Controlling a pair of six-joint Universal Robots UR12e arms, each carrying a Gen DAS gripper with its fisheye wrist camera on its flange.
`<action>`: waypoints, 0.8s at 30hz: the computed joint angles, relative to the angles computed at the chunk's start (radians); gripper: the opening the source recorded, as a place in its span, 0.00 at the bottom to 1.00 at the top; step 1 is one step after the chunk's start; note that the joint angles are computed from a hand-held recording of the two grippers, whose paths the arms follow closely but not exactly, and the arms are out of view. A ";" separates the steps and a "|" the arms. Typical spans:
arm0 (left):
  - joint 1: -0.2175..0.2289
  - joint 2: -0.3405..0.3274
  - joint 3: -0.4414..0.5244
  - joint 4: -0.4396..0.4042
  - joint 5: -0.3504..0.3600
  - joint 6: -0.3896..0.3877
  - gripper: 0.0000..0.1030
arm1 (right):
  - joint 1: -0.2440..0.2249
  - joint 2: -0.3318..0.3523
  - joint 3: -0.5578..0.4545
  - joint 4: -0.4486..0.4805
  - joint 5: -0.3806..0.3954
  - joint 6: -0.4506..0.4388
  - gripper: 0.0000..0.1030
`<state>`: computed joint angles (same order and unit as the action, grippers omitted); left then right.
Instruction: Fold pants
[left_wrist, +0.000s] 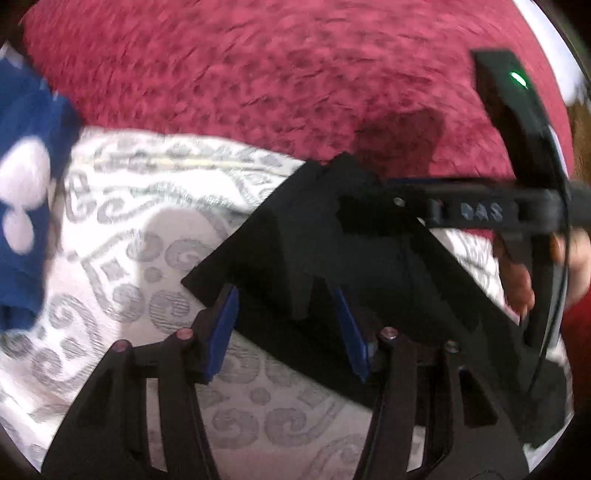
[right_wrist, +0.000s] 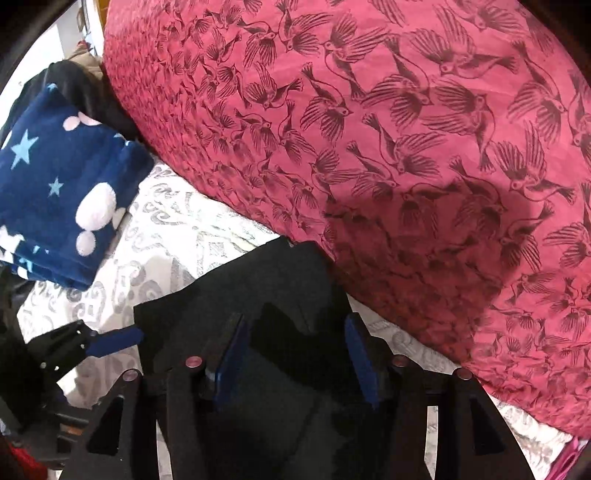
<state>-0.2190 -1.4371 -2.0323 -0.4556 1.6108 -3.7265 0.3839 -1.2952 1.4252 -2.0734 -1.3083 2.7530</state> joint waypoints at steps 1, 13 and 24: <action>0.011 0.001 -0.008 0.020 -0.022 -0.031 0.53 | 0.002 0.005 -0.004 -0.002 -0.010 0.012 0.47; 0.000 -0.013 0.008 0.014 -0.040 -0.031 0.39 | -0.013 0.006 -0.005 -0.032 0.005 0.024 0.79; -0.047 -0.014 0.054 -0.035 0.092 0.019 0.02 | -0.023 -0.021 0.011 -0.077 0.090 -0.007 0.03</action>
